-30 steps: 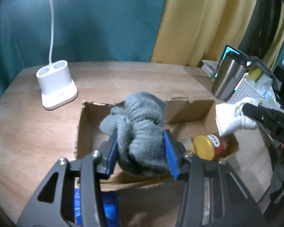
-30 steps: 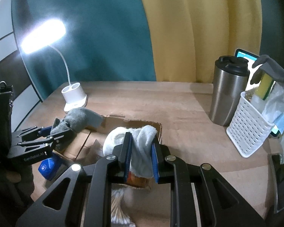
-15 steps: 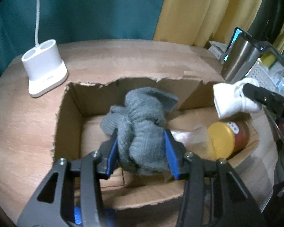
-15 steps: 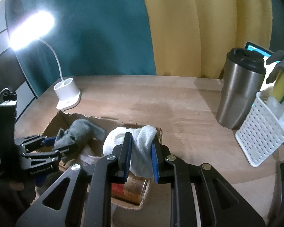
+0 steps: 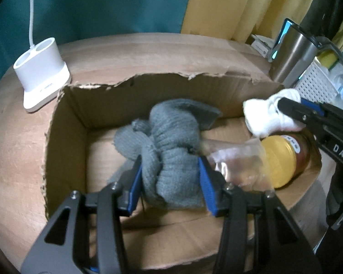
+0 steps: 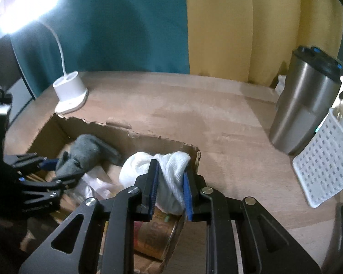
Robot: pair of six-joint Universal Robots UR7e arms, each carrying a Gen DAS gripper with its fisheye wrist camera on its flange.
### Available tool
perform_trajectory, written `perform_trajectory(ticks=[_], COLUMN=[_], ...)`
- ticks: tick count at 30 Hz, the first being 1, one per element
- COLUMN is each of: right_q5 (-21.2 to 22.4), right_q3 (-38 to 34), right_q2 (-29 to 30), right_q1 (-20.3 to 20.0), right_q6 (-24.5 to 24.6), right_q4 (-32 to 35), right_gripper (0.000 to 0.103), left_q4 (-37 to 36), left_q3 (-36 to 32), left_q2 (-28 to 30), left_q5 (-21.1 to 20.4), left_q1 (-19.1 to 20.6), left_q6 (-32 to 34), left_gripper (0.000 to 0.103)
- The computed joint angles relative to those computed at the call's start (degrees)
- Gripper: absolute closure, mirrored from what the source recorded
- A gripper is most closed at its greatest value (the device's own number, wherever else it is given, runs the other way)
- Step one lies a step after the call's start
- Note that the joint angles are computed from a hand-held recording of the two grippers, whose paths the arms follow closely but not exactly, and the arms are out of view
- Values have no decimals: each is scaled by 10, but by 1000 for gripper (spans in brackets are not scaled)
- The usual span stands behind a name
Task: Organize objects
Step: 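Carry white socks in the right tool while the left tool carries grey socks over box, then release grey socks from the left tool while the right tool releases white socks in box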
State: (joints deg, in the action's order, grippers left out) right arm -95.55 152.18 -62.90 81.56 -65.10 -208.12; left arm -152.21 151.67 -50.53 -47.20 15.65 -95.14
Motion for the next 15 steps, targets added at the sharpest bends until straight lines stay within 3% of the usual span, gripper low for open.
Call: perform_trajectory(ticks=[4,6,11,14,15], right_q5=[-10,-14,-13,-12,-9], right_q3=[4,4,8,14,16], right_q2=[19,16,4,-4,-16], right_q1=[6,7,3,2,1], right_q6=[-8,-3,5,4,7], right_q4=[-36,-34,-26,-23,-2], right_gripper=[82,80,79,72,63], left_q4=[7,12,31,39,43], left_q3=[-3,-2,1,5,6], left_q2=[-5,-9,-15,-21,-23], left_q5=[-5,-8,-13,-17,-18], left_q1=[0,-6,-35,-56,-64], left_q6=[6,-3,-37,-52,-58], left_gripper=[54,46,43,38,33])
